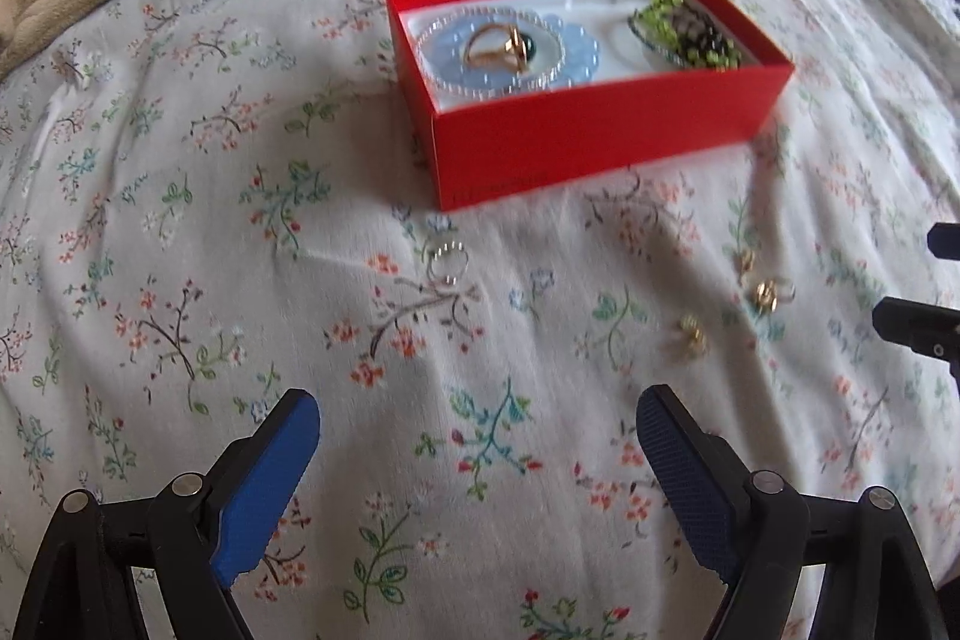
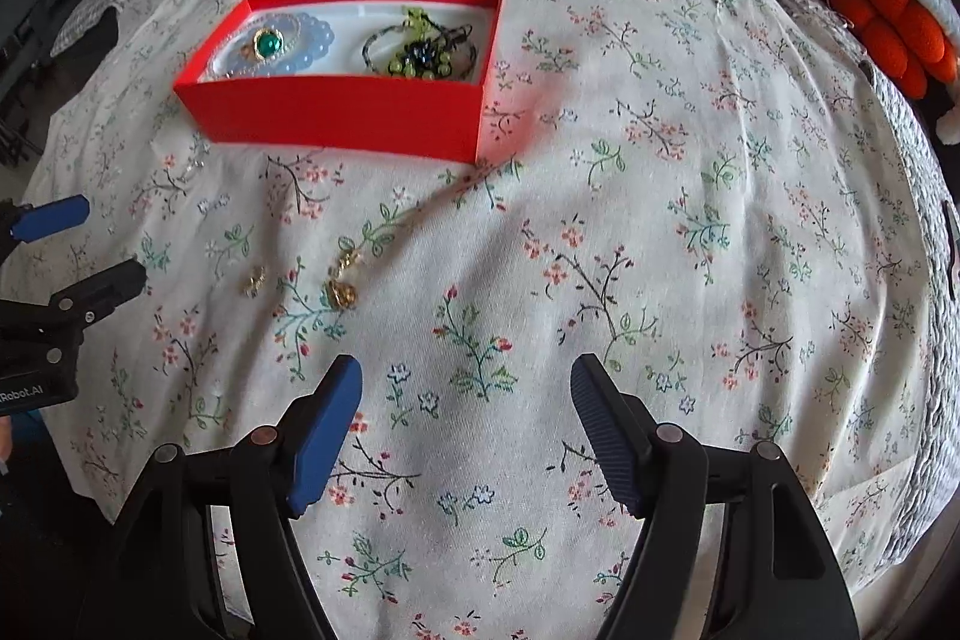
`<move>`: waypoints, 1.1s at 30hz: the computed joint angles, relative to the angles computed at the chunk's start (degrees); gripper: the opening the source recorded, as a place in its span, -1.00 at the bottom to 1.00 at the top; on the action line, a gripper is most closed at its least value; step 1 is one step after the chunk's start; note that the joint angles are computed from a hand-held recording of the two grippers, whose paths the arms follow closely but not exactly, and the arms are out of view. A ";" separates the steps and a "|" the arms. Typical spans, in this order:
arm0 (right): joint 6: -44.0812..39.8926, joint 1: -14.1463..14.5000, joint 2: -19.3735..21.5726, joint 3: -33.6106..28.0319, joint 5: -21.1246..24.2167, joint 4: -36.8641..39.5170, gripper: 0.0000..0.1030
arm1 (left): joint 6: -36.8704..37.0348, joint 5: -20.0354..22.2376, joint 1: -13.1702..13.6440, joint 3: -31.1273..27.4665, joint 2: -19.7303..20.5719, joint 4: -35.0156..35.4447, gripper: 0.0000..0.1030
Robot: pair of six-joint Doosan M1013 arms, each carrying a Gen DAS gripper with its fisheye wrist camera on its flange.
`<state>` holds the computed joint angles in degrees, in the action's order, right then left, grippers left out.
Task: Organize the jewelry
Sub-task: 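Move both tools back toward the small gold earrings and silver ring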
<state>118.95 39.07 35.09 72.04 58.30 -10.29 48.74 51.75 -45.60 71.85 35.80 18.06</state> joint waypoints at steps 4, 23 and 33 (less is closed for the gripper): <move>-3.13 0.02 0.60 1.01 0.40 2.32 0.46 | 0.29 -2.08 -0.08 2.80 -0.80 1.79 0.74; 1.12 0.33 -2.64 11.43 -15.05 -5.79 1.00 | -11.74 -8.16 -1.15 9.31 -1.60 14.91 1.00; 2.58 1.80 -3.46 12.43 -18.31 -9.00 0.96 | -11.22 -9.45 -1.72 10.26 -1.91 19.34 1.00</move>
<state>121.53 40.87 31.63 84.47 40.00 -19.29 37.53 42.30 -47.32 82.12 33.88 37.40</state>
